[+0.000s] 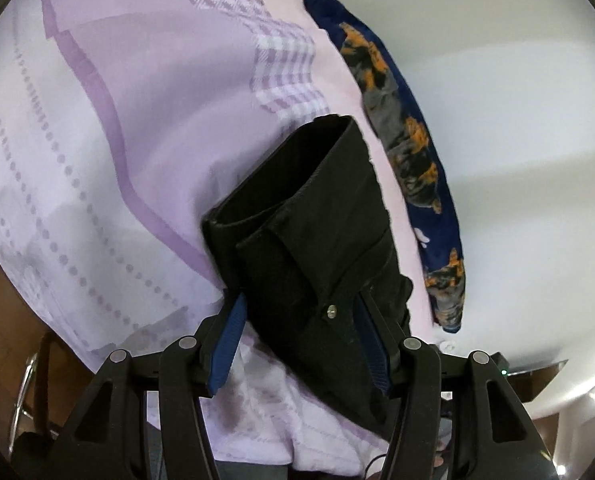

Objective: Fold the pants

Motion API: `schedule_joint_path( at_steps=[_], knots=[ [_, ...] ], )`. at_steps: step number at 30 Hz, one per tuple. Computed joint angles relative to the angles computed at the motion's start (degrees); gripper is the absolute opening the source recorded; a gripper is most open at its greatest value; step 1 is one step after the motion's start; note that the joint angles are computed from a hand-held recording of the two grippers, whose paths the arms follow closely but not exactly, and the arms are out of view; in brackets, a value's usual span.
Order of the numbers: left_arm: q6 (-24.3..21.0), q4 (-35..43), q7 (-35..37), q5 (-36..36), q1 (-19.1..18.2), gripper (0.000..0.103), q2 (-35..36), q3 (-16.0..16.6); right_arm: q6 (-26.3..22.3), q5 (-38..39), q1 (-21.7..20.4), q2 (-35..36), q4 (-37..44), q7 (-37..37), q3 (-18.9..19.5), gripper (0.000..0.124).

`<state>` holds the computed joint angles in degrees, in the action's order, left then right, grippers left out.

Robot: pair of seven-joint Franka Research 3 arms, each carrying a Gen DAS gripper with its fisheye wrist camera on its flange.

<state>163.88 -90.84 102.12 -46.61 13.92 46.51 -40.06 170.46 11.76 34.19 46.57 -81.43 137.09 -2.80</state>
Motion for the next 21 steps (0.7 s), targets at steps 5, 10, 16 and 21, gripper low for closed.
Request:
schedule_joint_path(
  at_steps=[5, 10, 16, 21],
  knots=[
    [0.3, -0.6, -0.4, -1.2, 1.0, 0.056, 0.3, -0.7, 0.4, 0.0, -0.1, 0.0, 0.3, -0.4, 0.1, 0.081],
    [2.3, 1.6, 0.2, -1.8, 1.2, 0.06, 2.6, -1.9, 0.6, 0.1, -0.2, -0.1, 0.3, -1.0, 0.2, 0.081],
    [5.9, 4.4, -1.2, 1.3, 0.1, 0.066, 5.0, -2.5, 0.8, 0.6, -0.3, 0.1, 0.5, -1.4, 0.7, 0.081],
    [5.3, 4.7, -8.8, 8.9, -4.7, 0.032, 2.6, 3.7, 1.4, 0.6, 0.5, -0.6, -0.5, -1.1, -0.2, 0.081]
  ],
)
